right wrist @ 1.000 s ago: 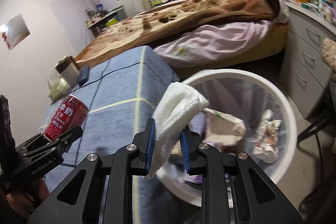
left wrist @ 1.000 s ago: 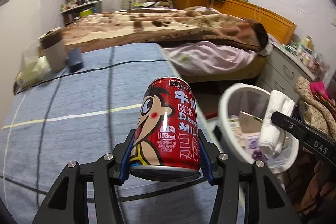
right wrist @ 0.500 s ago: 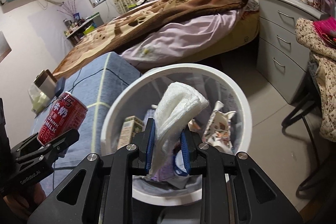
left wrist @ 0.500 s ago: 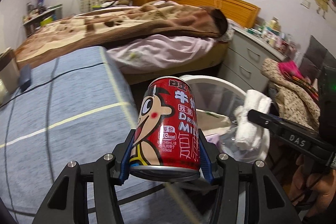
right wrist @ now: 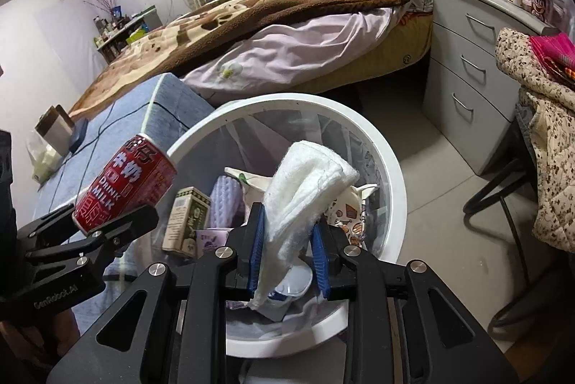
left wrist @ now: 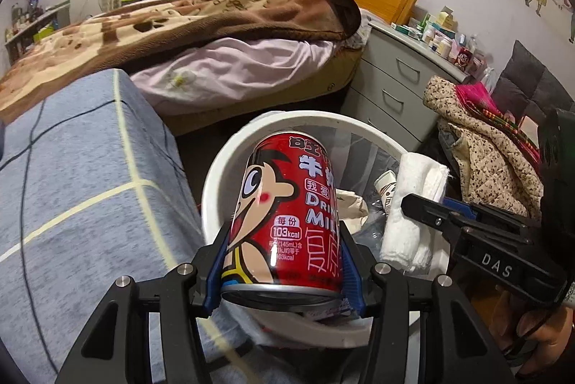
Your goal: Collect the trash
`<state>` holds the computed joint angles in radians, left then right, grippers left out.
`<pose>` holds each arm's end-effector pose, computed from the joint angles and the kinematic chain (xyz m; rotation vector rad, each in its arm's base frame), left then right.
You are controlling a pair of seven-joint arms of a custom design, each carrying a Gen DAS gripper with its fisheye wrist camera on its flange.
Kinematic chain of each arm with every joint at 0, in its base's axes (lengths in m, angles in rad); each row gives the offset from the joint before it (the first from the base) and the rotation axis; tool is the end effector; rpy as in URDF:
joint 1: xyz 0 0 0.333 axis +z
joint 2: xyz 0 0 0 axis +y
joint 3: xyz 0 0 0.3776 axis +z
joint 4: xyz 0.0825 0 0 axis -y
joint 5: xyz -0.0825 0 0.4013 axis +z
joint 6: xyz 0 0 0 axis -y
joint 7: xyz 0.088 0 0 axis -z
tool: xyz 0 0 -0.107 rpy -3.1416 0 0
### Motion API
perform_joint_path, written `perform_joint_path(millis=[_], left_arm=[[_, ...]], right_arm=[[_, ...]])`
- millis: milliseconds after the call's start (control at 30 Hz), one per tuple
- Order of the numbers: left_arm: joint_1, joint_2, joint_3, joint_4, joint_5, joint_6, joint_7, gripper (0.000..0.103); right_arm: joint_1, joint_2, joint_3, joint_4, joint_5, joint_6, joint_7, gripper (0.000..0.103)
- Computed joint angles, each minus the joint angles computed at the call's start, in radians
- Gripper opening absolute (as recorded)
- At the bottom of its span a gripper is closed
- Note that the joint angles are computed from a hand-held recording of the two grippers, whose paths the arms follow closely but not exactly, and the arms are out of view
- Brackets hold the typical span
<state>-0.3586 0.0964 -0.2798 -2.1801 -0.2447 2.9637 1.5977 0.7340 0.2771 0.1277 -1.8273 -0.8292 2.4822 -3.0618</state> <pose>0.5035 -0.3475 0.4768 -1.5100 2.3511 -0.9836 0.4536 0.5205 0.4739 -1.5647 1.9682 -0.4695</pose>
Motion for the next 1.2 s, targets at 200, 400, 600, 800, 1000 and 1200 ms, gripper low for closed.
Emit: perform_joint_path(millis=[200, 400, 600, 800, 1000, 1200], left_arm=[[0.018, 0.042, -0.021, 0.044, -0.082, -0.018, 0.066, 0.054], [0.031, 0.044, -0.044, 0.048, -0.176, 0.005, 0.149, 0.054], [0.036, 0.010, -0.043, 0.020, -0.240, 0.013, 0.191, 0.054], [0.016, -0.054, -0.008, -0.047, -0.164, 0.037, 0.106, 0.054], [0.025, -0.135, 0.006, -0.133, -0.022, 0.056, -0.034, 0.054], [0.078, -0.227, -0.010, -0.226, 0.095, 0.064, -0.172, 0.054]], right_arm=[[0.003, -0.001, -0.002, 0.002, 0.001, -0.023, -0.001, 0.053], [0.001, -0.010, -0.001, -0.006, -0.019, -0.013, 0.011, 0.065], [0.008, -0.027, 0.004, -0.011, -0.052, -0.027, 0.037, 0.065], [0.019, -0.028, 0.017, 0.007, -0.074, -0.051, 0.034, 0.065], [0.038, -0.022, 0.026, 0.030, -0.084, -0.069, 0.020, 0.065], [0.066, -0.011, 0.032, 0.061, -0.114, -0.084, 0.001, 0.065]])
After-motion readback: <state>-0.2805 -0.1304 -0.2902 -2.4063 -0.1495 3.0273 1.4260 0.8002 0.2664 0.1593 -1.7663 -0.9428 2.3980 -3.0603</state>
